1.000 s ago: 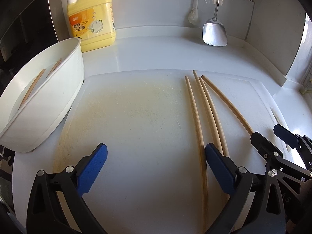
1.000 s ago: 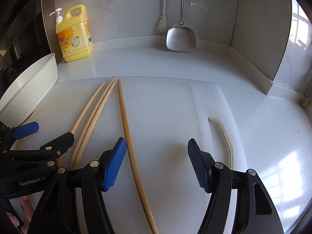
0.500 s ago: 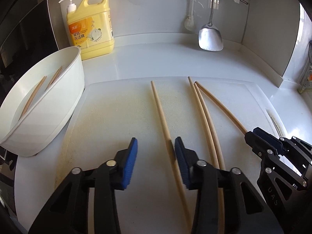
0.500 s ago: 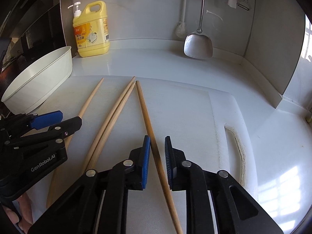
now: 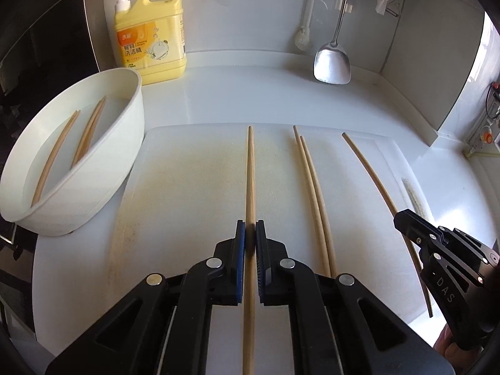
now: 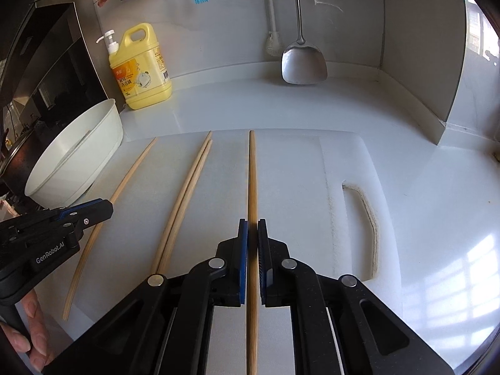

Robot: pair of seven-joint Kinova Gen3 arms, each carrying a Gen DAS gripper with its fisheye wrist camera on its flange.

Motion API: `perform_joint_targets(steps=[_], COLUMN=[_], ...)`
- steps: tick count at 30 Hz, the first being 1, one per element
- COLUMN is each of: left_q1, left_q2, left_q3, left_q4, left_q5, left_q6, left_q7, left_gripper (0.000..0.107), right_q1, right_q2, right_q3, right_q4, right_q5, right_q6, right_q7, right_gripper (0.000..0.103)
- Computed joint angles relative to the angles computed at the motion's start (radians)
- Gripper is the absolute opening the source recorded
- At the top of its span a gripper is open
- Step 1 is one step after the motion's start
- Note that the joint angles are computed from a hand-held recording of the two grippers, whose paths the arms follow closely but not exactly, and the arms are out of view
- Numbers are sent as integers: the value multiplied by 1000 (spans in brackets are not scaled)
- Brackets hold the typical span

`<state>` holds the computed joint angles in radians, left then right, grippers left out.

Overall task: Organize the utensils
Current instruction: 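Close the left tool on one chopstick while the right tool grasps another, then lift both held chopsticks and carry them over the white basin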

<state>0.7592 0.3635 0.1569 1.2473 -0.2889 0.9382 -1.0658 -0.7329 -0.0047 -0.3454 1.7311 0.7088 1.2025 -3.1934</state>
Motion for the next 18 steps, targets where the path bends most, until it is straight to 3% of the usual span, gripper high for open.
perform_joint_targets(steps=[8, 13, 18], left_q1=[-26, -98, -211], left_q2=[-93, -133, -143], left_q3=[-9, -18, -28], left_q4=[-94, -119, -142], left_q5=[-32, -52, -20], left_q6=[135, 154, 141], left_q7=[46, 55, -27], left_gripper=[7, 7, 7], right_q1=[10, -15, -54], right_q2=[-22, 60, 196], right_q3=[-20, 3, 66], right_q4=[-177, -352, -534], right_q5=[4, 21, -3], right_q6=[80, 72, 1], right_q7=[154, 295, 397], right_gripper=[6, 6, 6])
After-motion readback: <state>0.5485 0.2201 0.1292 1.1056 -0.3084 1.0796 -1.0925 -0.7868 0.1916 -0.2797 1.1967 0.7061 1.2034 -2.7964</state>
